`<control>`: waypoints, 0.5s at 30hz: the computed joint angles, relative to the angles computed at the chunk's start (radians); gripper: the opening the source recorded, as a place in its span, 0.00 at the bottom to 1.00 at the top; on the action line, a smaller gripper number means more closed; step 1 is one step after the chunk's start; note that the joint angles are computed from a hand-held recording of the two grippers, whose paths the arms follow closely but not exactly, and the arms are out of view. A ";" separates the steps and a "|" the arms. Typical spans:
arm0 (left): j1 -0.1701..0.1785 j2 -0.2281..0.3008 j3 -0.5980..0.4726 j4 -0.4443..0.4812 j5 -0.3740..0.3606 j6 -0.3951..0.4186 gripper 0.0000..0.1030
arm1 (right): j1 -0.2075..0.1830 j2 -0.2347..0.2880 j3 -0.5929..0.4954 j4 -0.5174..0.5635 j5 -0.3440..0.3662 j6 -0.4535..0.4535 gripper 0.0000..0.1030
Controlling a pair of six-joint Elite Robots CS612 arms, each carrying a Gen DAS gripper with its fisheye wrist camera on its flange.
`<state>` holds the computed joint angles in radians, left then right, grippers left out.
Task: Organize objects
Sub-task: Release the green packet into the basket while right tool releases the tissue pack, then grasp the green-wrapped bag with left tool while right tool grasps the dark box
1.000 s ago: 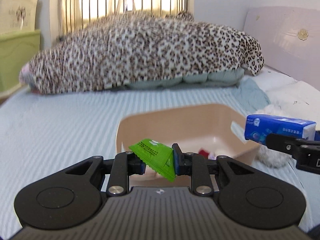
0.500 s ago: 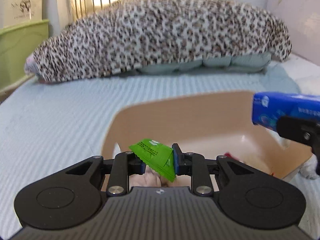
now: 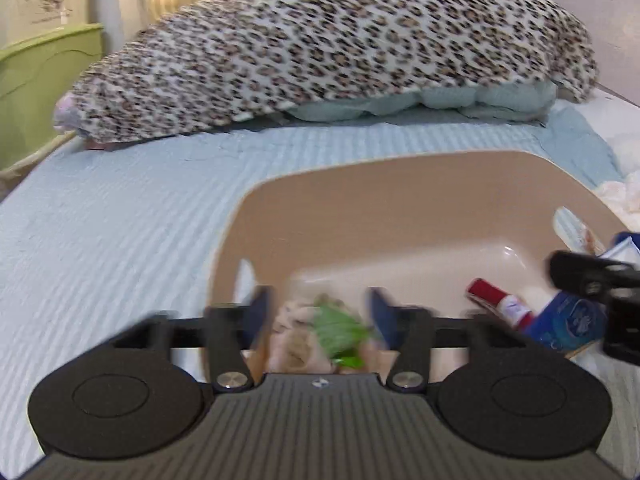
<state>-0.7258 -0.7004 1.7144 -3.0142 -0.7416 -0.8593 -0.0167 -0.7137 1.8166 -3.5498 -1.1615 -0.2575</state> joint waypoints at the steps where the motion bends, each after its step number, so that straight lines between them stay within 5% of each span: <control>1: -0.006 -0.006 0.007 0.008 0.022 -0.018 0.78 | -0.001 -0.007 0.011 -0.017 -0.001 -0.007 0.77; 9: -0.031 -0.050 0.070 -0.018 0.013 -0.033 0.82 | -0.043 -0.081 0.127 -0.057 0.033 -0.061 0.94; 15: -0.065 -0.078 0.118 -0.011 0.047 -0.060 0.88 | -0.070 -0.114 0.193 -0.053 0.039 -0.083 0.95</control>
<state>-0.7912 -0.7779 1.8321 -3.0253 -0.6949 -0.9195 -0.0871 -0.8277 2.0095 -3.6028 -1.1222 -0.3407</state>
